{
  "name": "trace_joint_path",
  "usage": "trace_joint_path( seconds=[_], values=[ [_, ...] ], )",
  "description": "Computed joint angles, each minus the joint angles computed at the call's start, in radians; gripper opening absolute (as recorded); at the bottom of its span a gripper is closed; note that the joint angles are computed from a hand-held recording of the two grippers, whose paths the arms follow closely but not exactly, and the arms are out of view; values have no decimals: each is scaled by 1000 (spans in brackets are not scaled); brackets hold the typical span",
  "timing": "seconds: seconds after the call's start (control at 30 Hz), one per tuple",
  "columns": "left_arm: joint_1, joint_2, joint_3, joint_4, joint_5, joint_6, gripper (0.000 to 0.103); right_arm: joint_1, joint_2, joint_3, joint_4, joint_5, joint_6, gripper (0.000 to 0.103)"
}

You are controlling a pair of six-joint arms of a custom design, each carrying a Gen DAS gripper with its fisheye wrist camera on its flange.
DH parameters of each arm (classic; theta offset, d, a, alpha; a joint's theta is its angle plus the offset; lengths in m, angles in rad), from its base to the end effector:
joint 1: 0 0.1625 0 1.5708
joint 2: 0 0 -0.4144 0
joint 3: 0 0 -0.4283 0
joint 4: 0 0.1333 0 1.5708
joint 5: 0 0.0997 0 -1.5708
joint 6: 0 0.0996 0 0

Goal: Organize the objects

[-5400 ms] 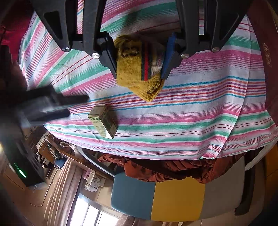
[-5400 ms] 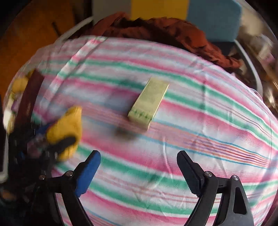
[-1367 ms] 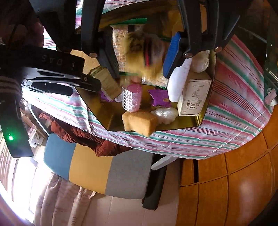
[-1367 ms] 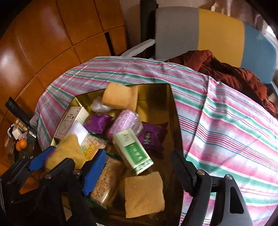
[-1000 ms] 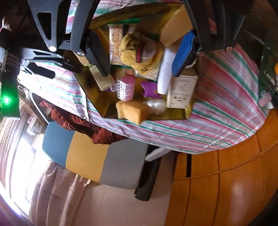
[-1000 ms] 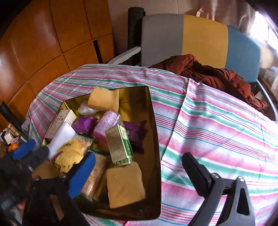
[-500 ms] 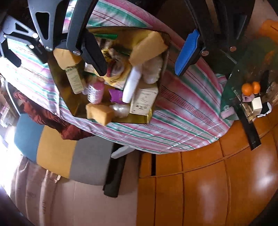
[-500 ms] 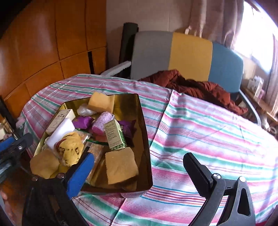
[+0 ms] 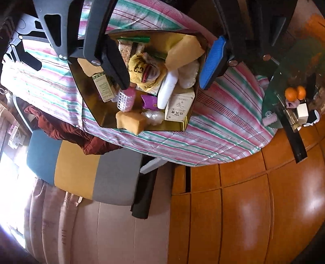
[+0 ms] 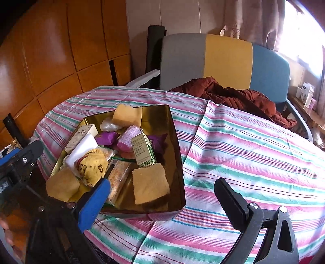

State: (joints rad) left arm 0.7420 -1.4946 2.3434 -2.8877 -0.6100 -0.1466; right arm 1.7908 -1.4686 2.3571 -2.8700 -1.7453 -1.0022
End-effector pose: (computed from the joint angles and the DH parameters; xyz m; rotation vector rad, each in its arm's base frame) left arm -0.1712 -0.4486 0.2483 0.4977 2.2522 -1.0411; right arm 0.2099 -0.4069 0.1922 1.5603 -2.3159 0.4445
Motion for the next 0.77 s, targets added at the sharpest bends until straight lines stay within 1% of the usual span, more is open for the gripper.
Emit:
trace_joint_path(
  seconds=[0.13,0.17,0.2,0.3,0.5,0.63,0.77],
  values=[
    [19,4,-7,28,-24,-31,64,1,1,-2,13,-4,0,103],
    [23,7,-9,29,-24,-31,60,2,3,-1,13,-7,-2,103],
    [26,9,-8,26,-23,-31,58,3,4,-1,14,-10,-4,103],
    [28,10,-2,11,-20,-22,57,8,8,1,15,-15,-8,103],
    [8,37,19,-89,38,45,57,18,20,8,11,-33,-25,103],
    [12,43,18,-103,54,48,57,20,26,11,3,-39,-28,103],
    [15,41,18,-98,43,58,57,21,29,11,1,-41,-26,103]
  ],
)
